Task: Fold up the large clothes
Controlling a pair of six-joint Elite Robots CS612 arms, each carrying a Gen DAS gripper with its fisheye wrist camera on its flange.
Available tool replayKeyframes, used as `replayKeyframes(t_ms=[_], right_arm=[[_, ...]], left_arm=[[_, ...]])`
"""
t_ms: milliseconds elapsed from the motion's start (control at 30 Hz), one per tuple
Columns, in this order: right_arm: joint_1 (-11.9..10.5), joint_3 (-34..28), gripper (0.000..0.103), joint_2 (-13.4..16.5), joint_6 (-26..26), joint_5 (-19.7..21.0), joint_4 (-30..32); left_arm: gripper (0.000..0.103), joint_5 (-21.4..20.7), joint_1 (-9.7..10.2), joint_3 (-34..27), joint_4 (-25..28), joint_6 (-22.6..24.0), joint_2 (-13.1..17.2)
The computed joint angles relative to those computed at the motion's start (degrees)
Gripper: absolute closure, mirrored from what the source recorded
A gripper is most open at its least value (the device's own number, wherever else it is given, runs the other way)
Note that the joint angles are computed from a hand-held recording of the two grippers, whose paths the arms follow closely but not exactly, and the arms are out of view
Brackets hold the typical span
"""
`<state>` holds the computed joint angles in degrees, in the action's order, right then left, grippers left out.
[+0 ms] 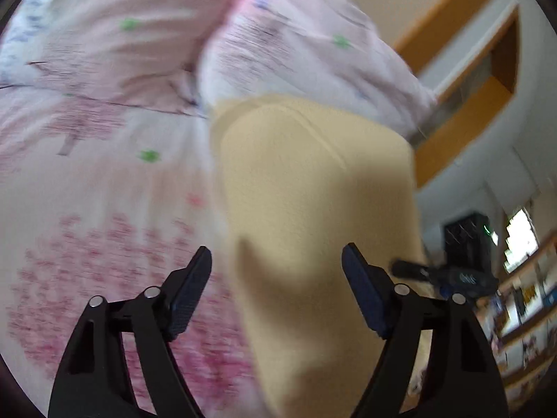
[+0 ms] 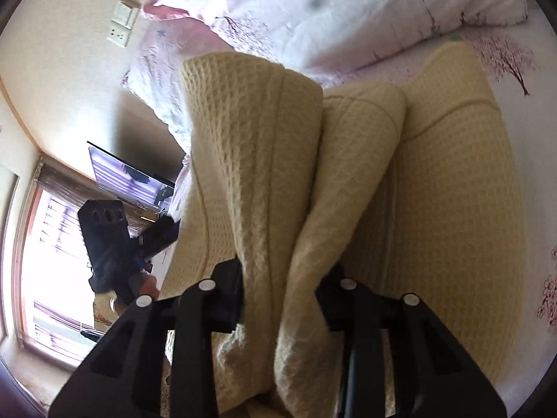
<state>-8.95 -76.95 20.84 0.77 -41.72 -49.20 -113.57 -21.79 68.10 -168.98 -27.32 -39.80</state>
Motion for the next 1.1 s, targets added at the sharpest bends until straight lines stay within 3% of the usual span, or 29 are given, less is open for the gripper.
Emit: replayKeyframes(t_ms=[67, 267, 433, 600, 667, 833, 933, 1000, 1100], right_arm=[[0.08, -0.46, 0.074, 0.29, 1.12, 0.37, -1.65], [0.89, -1.8, 0.079, -1.02, -0.8, -1.5, -9.01], [1.01, -2.59, 0.081, -2.74, -1.36, -2.61, -13.35], [-2.27, -7.27, 0.081, -0.91, 4.08, -3.2, -16.3], [-3.84, -9.63, 0.081, 0.81, 6.48, -4.59, -14.97], [-5.99, -10.72, 0.08, 4.39, 9.65, -6.92, -3.83], [-6.29, -10.81, 0.079, 5.72, 10.77, -5.83, -3.62], [-6.68, -9.84, 0.079, 5.65, 10.68, -4.69, -5.07], [-7.24, -8.72, 0.075, 5.76, 10.48, -4.34, -3.55]], left_arm=[[0.025, -0.9, 0.27, -1.28, 3.91, 0.69, 0.65], [0.025, -4.83, 0.59, -3.59, 2.69, -1.81, 2.42], [0.025, -2.9, -1.46, -1.95, -1.48, 3.48, 0.51], [0.025, 0.4, -3.59, -0.34, -4.67, 10.43, -1.44], [0.025, 2.15, -4.31, -0.09, -3.78, 12.35, -1.68], [0.025, 4.81, -5.73, -0.92, -0.57, 14.92, -0.95], [0.025, 8.4, -6.65, -0.94, 1.18, 17.07, -0.97], [0.025, 13.3, -7.77, -0.39, 2.84, 20.21, -1.37], [0.025, 15.33, -8.46, 0.62, 2.23, 22.1, -1.59]])
